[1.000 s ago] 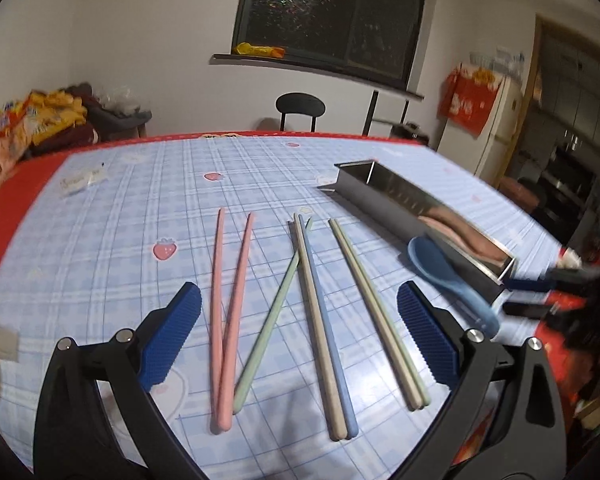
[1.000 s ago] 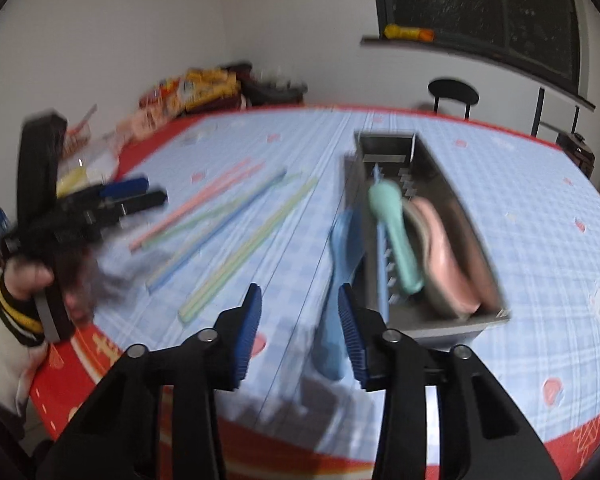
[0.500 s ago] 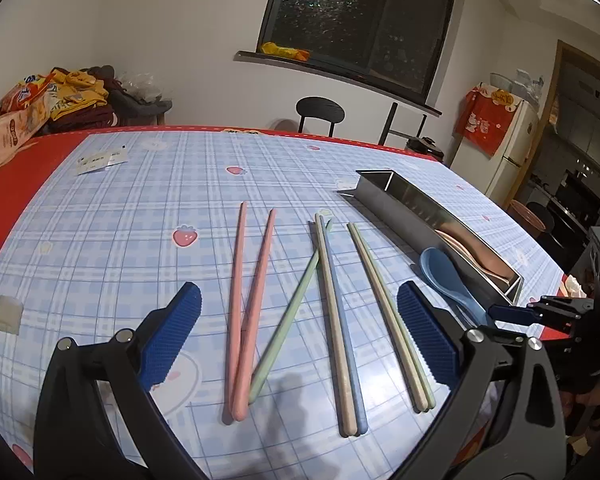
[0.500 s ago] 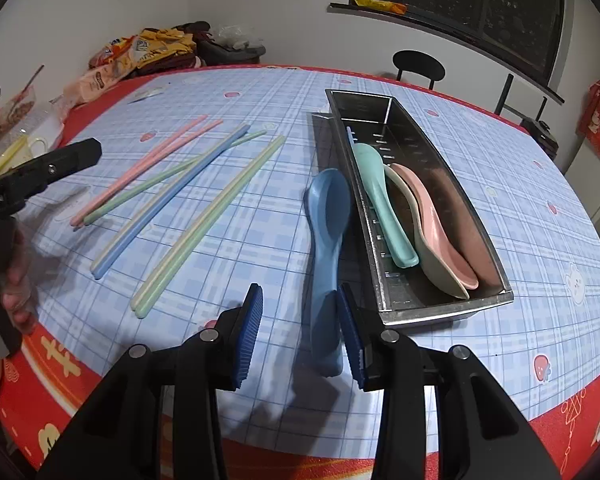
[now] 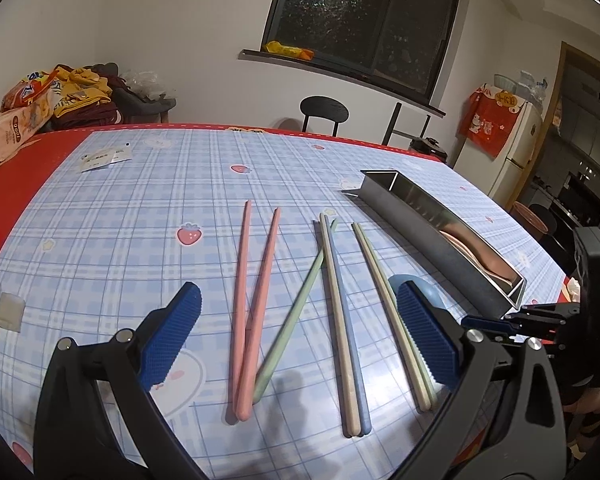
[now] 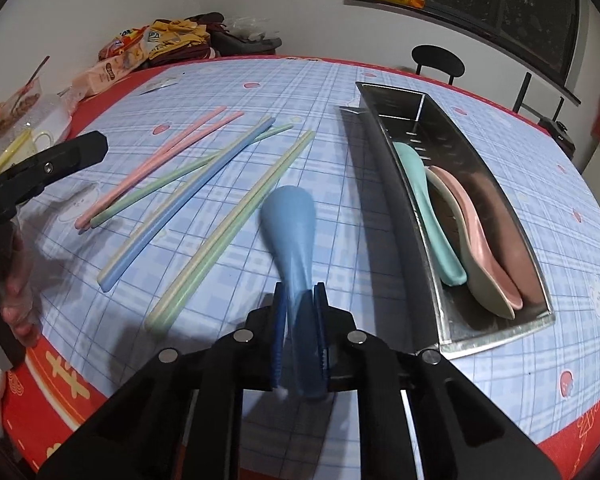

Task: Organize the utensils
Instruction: 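Move the right tool to the blue spoon on the table and grasp it, then regrip the blue spoon with the right tool and lift it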

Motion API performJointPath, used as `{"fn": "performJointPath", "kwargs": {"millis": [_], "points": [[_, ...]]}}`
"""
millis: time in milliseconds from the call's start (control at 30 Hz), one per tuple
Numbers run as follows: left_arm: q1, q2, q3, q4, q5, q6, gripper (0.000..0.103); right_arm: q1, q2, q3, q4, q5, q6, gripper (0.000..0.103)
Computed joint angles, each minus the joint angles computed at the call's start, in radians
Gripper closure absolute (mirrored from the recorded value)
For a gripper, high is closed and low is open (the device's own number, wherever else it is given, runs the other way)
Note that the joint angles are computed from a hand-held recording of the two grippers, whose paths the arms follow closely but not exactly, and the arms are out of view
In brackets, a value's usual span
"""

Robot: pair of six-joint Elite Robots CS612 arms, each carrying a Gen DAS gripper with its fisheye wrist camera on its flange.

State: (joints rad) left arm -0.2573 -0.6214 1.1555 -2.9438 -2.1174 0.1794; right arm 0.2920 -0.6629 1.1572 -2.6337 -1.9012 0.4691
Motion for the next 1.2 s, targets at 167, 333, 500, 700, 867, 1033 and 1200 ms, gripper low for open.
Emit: {"fn": "performJointPath", "kwargs": {"millis": [167,333,500,700,867,1033,1200], "points": [[0.0,0.001,-0.002,0.007,0.0,-0.001,0.006,-0.003,0.008,-0.016,0.012,0.009,-0.005,0.088],[0.0,0.002,-0.004,0.012,-0.002,-0.002,0.006,-0.014,0.019,-0.044,0.016,0.056,-0.01,0.074],[0.001,0.002,-0.003,0.014,-0.004,-0.004,0.006,-0.025,0.041,-0.091,0.048,0.081,0.004,0.065],[0.001,0.002,-0.003,0.018,-0.004,-0.003,0.006,-0.04,0.053,-0.11,0.053,0.147,0.049,0.06],[0.001,0.002,-0.004,0.018,-0.004,-0.004,0.006,-0.044,0.046,-0.097,0.04,0.191,0.06,0.078],[0.001,0.002,-0.001,0.017,-0.005,-0.003,0.006,-0.04,0.031,-0.071,0.005,0.212,0.055,0.086],[0.001,0.001,0.001,0.017,-0.005,-0.004,0.007,-0.032,0.021,-0.051,-0.018,0.229,0.029,0.087]]}}
